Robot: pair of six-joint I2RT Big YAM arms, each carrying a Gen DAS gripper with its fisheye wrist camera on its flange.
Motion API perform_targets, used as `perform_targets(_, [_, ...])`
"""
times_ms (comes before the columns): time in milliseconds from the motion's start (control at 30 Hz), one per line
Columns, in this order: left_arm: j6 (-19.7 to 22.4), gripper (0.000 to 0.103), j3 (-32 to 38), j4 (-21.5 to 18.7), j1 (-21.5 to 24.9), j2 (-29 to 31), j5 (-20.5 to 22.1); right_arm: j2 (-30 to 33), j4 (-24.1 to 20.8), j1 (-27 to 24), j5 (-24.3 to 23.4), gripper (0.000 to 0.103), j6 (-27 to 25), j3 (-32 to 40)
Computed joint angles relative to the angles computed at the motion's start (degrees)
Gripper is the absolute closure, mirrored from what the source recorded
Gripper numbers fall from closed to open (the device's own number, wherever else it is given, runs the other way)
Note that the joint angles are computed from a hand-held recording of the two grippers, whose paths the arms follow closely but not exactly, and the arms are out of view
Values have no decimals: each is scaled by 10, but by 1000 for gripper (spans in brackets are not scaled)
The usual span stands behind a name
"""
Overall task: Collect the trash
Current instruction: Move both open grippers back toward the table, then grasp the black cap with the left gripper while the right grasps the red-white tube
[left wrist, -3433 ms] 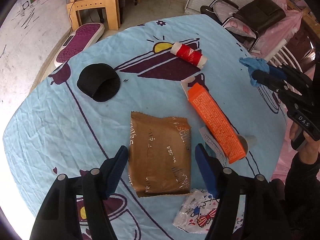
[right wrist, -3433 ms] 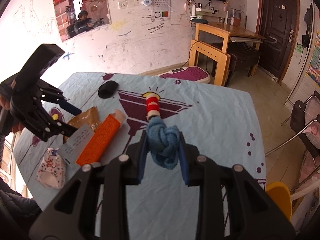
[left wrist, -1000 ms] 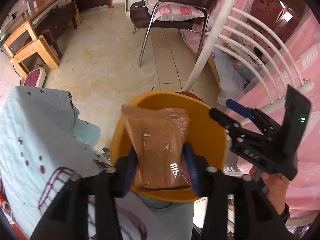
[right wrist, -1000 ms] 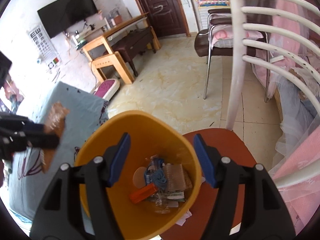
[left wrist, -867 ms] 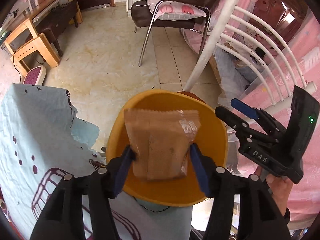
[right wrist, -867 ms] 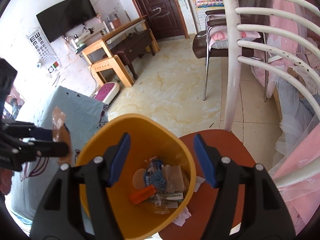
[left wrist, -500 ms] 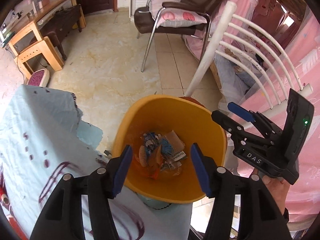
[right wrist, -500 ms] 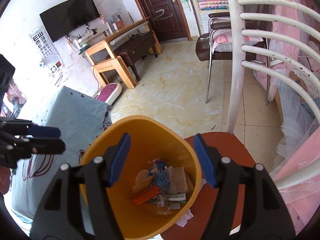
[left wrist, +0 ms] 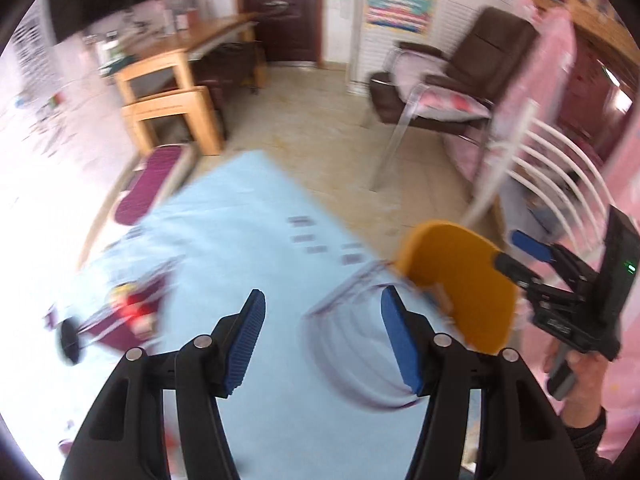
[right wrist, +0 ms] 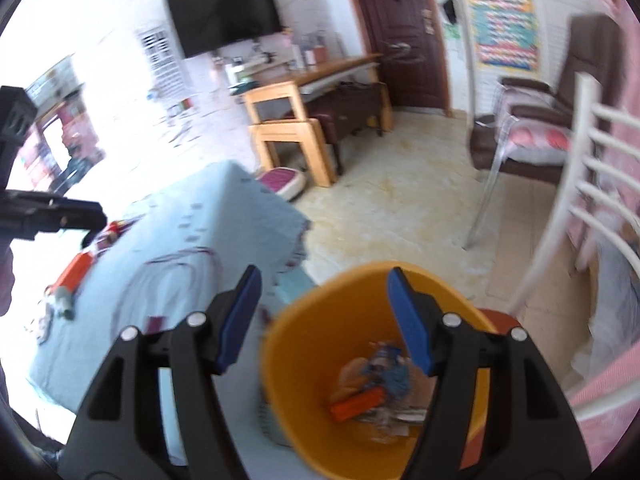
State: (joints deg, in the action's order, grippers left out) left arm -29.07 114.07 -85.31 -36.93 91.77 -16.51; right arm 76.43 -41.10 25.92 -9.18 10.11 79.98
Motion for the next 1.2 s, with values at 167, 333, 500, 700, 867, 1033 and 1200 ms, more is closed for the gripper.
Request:
perform_targets(167, [-11, 46, -87, -5, 63, -88, -23, 32, -11, 56, -11, 40, -6, 56])
perform_targets(333, [-14, 46, -158, -4, 147, -155, -11, 87, -44, 120, -7, 40, -29, 138])
perform_targets(500, [-11, 46, -209, 4, 231, -183, 15, 153, -91, 170, 3, 40, -54, 234])
perform_targets(700, [1, 46, -237, 24, 289, -178, 78, 237, -153, 205, 7, 40, -82, 352])
perform_targets(867, [-8, 46, -244, 23, 311, -163, 93, 301, -213, 220, 4, 40, -108, 449])
perform_targets(1033, [-6, 46, -246, 28, 321, -152, 101, 350, -255, 229, 3, 18, -120, 523])
perform_targets(1200, [-4, 49, -249, 30, 315, -149, 97, 390, -291, 235, 8, 13, -126, 588])
